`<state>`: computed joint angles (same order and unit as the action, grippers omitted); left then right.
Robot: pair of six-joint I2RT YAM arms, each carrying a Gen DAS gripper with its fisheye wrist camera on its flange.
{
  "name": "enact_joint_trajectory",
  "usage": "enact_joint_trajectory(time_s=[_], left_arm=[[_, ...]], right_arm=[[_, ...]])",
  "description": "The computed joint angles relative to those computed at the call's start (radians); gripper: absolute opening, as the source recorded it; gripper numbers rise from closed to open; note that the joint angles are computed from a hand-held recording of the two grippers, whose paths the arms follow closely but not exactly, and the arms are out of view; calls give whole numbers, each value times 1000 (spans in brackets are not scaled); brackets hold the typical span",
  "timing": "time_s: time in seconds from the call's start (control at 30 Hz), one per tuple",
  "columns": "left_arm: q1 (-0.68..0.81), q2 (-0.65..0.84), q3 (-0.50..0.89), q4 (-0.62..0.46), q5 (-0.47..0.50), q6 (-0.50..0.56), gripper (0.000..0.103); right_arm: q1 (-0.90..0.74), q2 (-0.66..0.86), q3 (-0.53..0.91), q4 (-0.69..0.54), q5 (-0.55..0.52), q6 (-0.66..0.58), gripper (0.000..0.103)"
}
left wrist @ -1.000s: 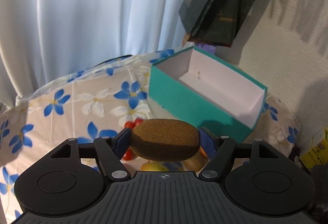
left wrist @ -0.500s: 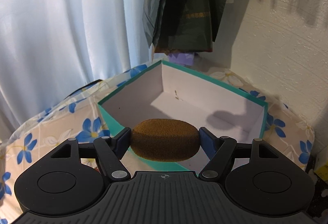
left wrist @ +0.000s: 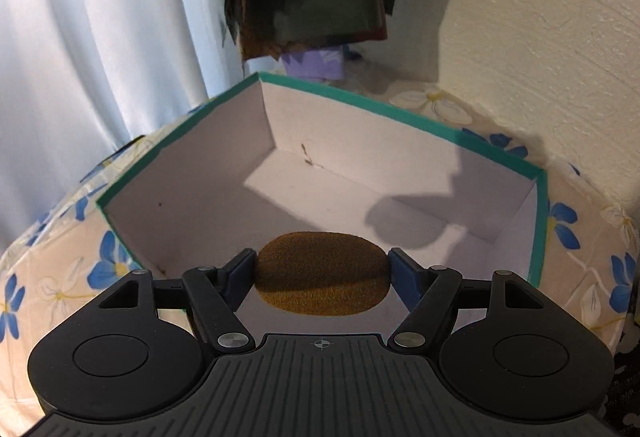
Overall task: Organize fruits
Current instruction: 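Carry the kiwi into the teal box with the left gripper while the right gripper grasps the pear, then open the left gripper to drop the kiwi while the right gripper lowers the pear into the box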
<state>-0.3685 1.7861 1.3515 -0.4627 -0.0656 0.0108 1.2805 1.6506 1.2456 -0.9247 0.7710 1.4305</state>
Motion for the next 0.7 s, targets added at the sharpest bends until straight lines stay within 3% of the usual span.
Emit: enact_joint_trajectory(time_s=[0.23,0.4,0.7], left_arm=[[-5,92,57,-46,4,-6,76],[-29,122,69,-46,-56,10,76],[-20,143,107,-84,-27,10,78]], right_arm=[[-6,2,17,-54,11,41,70],[-10,-1,24,-73,27,51,70],[-19,-11,19,-75,34,45,70]])
